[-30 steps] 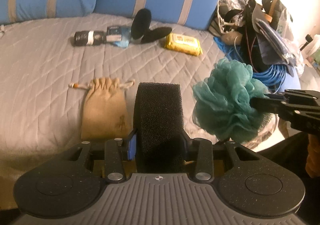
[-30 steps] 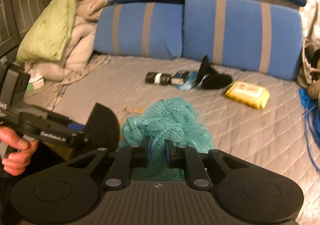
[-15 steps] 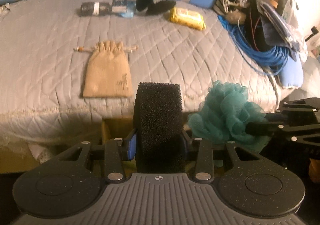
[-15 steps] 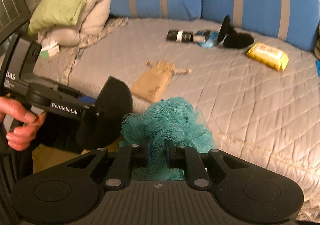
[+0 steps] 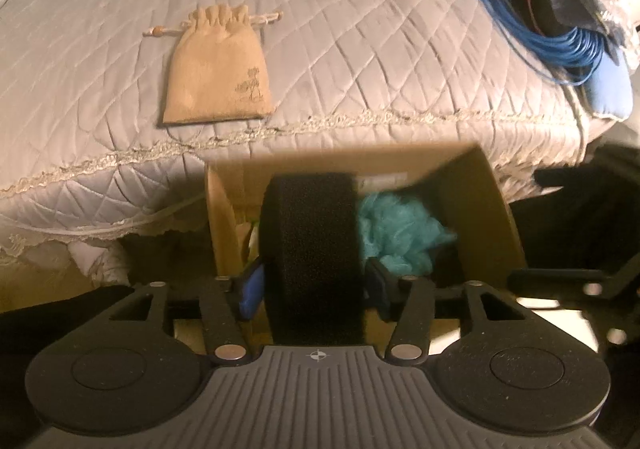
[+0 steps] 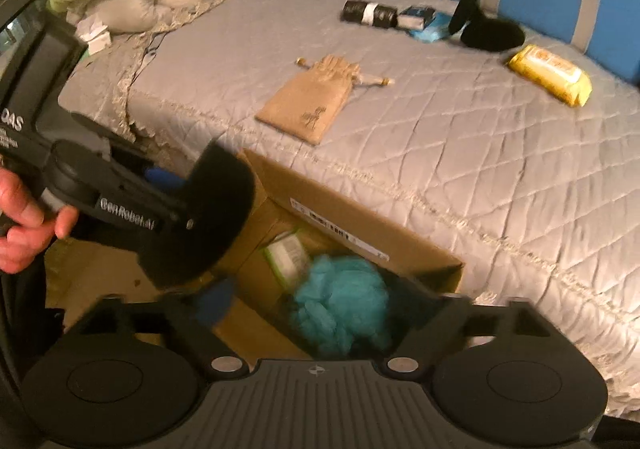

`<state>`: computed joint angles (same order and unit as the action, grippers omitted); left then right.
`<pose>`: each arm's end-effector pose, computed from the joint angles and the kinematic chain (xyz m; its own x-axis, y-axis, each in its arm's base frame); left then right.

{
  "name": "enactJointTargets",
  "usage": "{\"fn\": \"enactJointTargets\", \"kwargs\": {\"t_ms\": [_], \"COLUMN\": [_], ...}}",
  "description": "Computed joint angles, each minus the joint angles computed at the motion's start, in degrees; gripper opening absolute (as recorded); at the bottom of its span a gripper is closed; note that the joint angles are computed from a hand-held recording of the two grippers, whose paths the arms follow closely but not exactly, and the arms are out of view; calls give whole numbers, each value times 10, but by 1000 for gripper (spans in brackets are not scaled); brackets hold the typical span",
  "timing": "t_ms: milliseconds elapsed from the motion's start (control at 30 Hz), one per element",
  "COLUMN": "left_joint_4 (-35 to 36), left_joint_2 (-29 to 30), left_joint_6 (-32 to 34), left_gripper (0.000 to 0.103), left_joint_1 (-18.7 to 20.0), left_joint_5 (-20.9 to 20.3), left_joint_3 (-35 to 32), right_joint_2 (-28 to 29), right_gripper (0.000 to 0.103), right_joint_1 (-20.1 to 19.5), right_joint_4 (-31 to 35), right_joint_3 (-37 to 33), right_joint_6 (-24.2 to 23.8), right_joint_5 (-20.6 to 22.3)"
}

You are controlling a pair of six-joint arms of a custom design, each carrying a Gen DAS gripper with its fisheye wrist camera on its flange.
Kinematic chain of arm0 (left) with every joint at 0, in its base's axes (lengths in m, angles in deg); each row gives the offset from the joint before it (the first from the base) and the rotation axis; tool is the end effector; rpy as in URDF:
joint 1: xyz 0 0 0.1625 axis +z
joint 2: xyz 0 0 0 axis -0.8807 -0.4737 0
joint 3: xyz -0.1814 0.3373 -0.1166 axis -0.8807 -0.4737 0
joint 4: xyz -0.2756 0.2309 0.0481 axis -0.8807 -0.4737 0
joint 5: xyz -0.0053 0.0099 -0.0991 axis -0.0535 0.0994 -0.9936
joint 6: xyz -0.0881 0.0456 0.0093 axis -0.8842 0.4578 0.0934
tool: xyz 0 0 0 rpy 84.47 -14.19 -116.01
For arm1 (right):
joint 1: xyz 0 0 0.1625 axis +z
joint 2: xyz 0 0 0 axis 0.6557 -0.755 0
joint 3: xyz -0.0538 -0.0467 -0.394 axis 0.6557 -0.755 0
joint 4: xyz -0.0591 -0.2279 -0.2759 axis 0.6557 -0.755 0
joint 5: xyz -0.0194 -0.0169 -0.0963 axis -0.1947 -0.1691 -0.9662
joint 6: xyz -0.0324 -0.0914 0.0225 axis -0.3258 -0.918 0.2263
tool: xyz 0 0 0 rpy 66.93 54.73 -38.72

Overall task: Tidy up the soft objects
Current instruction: 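Carry sponge and bath puff to the cardboard box with both tools, then open both tools inside the box and withdraw them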

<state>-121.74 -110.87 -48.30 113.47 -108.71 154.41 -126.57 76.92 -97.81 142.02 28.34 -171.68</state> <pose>-0.0584 -0.3864 0.2784 -0.8223 0.0682 -0.5650 0.2324 0.9465 -0.2240 0.3204 -0.3942 0.0570 -0.6226 -0.6910 0.3672 -0.7411 0.6713 0.0067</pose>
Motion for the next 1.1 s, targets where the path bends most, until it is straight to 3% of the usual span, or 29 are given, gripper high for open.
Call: {"fn": "enactJointTargets", "kwargs": {"t_ms": [67,233,633,933,1100], "left_joint_4": [8,11,-19,-78,-116], "left_joint_2": [3,4,-4,-20,-24], "left_joint_6": [-2,-7,-12,-9,-8], "left_gripper": [64,65,65,65,65], "left_joint_1": [-4,-4,-12,-34,-49], "left_joint_5": [6,11,33,80,126], "left_joint_3": [0,0,10,34,49], "right_joint_2": [1,10,16,20,26], "right_gripper": [98,103,103,103,103], "right_joint_1": [1,4,7,6,8], "right_joint_4": [-5,-8,-27,-89,-112], "right_joint_3": [-1,-8,-8,-5,-6], "right_joint_6": [0,4,7,22,24], "right_joint_5": [-2,-22,-36,-48,-59]}}
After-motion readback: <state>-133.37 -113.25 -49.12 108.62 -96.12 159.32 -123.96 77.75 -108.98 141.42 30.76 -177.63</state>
